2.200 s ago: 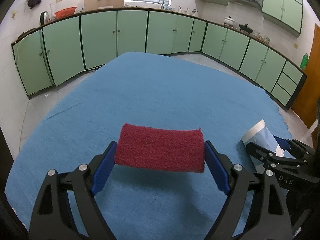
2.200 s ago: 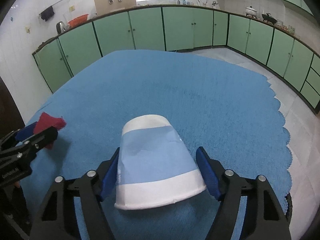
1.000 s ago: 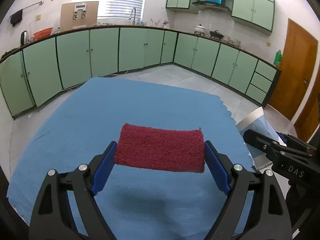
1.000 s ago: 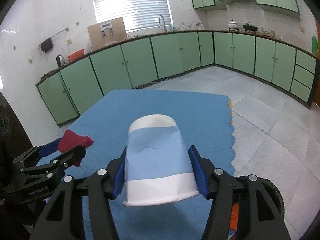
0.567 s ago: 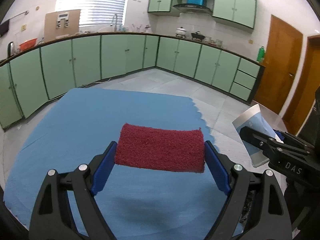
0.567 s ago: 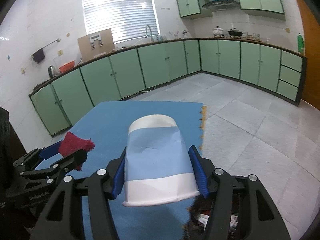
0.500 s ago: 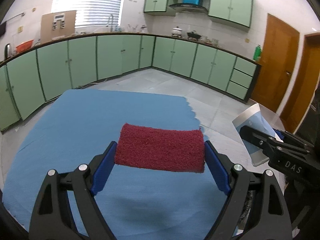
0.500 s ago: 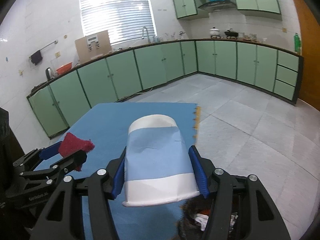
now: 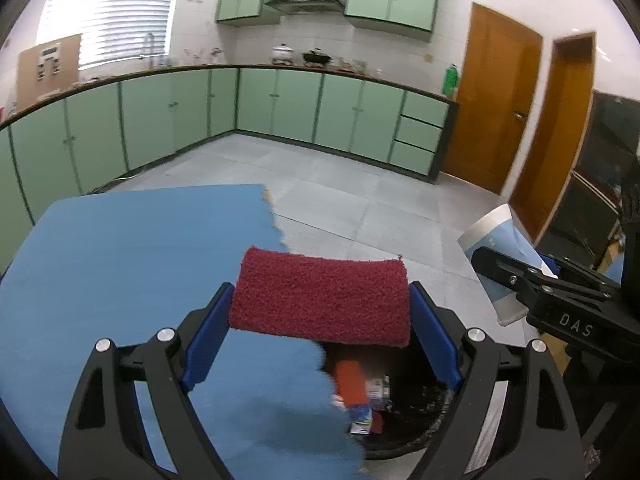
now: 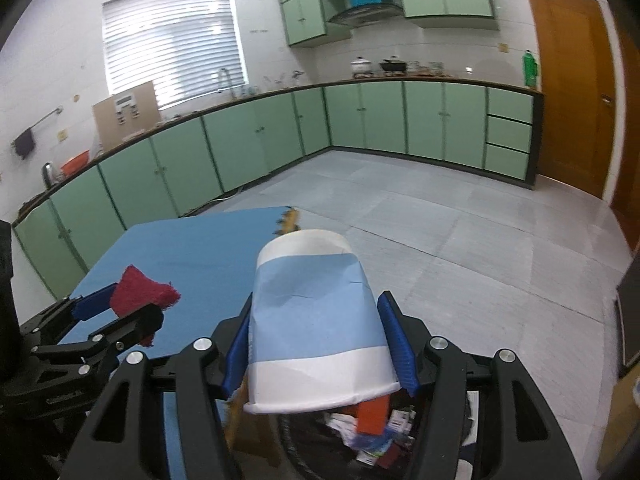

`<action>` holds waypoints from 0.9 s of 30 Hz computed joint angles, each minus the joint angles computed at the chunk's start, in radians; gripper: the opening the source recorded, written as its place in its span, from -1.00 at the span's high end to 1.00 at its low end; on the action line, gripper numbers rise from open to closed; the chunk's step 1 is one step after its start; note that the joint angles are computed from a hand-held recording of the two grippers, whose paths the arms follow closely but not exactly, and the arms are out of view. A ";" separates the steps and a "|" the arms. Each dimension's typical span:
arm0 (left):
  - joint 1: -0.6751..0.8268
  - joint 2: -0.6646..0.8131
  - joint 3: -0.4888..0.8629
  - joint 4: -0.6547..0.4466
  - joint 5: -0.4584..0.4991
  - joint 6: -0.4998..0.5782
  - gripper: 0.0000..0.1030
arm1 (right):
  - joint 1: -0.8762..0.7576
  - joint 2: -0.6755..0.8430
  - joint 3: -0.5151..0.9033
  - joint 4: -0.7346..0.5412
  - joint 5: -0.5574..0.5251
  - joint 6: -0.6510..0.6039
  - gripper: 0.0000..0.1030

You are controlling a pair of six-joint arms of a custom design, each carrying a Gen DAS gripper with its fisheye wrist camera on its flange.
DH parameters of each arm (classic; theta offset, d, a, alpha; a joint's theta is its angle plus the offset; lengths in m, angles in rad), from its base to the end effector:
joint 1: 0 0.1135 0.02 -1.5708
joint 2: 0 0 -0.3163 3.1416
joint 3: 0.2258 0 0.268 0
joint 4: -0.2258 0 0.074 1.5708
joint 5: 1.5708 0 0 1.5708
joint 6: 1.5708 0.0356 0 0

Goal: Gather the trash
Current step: 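Carry the red pad and paper cup over the black bin, then open both tools over the bin to drop the pad and cup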

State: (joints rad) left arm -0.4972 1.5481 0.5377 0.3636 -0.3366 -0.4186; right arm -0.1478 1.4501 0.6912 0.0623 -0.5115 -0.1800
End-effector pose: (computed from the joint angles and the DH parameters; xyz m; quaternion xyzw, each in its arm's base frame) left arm 0.2590 -0.1272 0.1755 -0.0399 0.8848 -0.0598 0.4605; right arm 0.2927 -0.0260 0.2239 -0.1212 0.8747 0.1593 0.4415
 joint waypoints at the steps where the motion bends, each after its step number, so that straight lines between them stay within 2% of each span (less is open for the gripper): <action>1: -0.014 0.021 0.009 0.010 0.001 -0.003 -0.61 | -0.021 0.009 0.000 0.002 -0.007 -0.007 -0.14; 12: -0.111 0.273 0.097 0.141 0.024 -0.014 -0.61 | -0.161 0.114 0.027 0.018 -0.035 -0.064 -0.14; 22: -0.080 0.463 0.233 0.176 0.086 0.031 -0.61 | -0.187 0.248 0.054 0.066 -0.013 -0.086 -0.14; 27: -0.066 0.539 0.301 0.156 0.119 0.037 -0.61 | -0.177 0.334 0.078 0.093 0.015 -0.099 -0.15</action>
